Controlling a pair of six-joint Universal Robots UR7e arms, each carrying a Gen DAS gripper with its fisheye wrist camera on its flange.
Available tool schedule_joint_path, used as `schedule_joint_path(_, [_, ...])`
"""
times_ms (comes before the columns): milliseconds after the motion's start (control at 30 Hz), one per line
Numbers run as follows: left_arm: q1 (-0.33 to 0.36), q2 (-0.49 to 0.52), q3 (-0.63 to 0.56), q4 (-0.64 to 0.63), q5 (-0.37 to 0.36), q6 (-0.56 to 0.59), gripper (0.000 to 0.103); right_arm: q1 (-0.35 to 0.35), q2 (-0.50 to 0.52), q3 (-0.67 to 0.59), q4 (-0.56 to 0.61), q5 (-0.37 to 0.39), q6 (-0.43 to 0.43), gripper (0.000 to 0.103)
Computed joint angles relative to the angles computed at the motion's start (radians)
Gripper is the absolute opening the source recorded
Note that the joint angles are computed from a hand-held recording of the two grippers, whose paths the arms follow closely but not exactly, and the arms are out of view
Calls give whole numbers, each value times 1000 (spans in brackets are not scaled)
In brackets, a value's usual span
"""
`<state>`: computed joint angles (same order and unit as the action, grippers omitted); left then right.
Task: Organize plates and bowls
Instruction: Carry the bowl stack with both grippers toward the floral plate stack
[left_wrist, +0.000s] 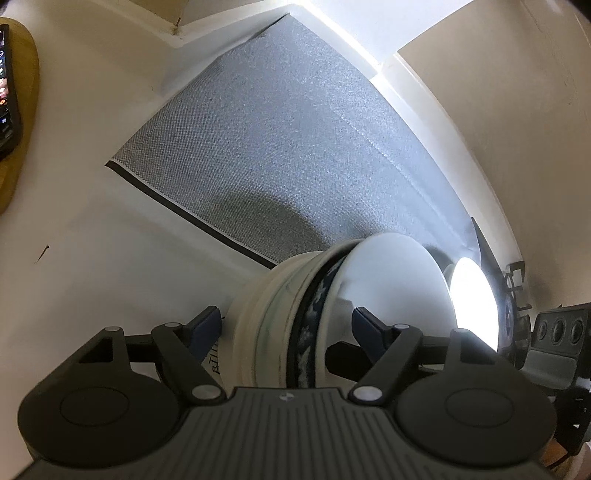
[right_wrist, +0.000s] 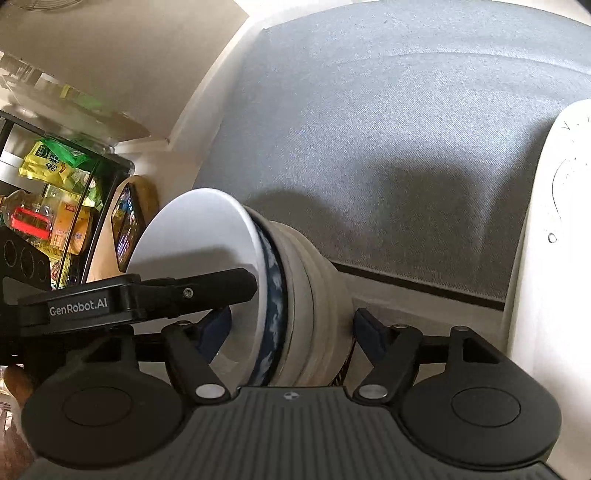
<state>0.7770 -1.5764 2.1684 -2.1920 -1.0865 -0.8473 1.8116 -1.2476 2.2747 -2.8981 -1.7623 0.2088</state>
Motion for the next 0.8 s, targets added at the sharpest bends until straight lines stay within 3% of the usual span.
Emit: schedule_joint_path(800, [-26,-26,-4,26,8,-16,81,49,3,-54,75,-75,39,69])
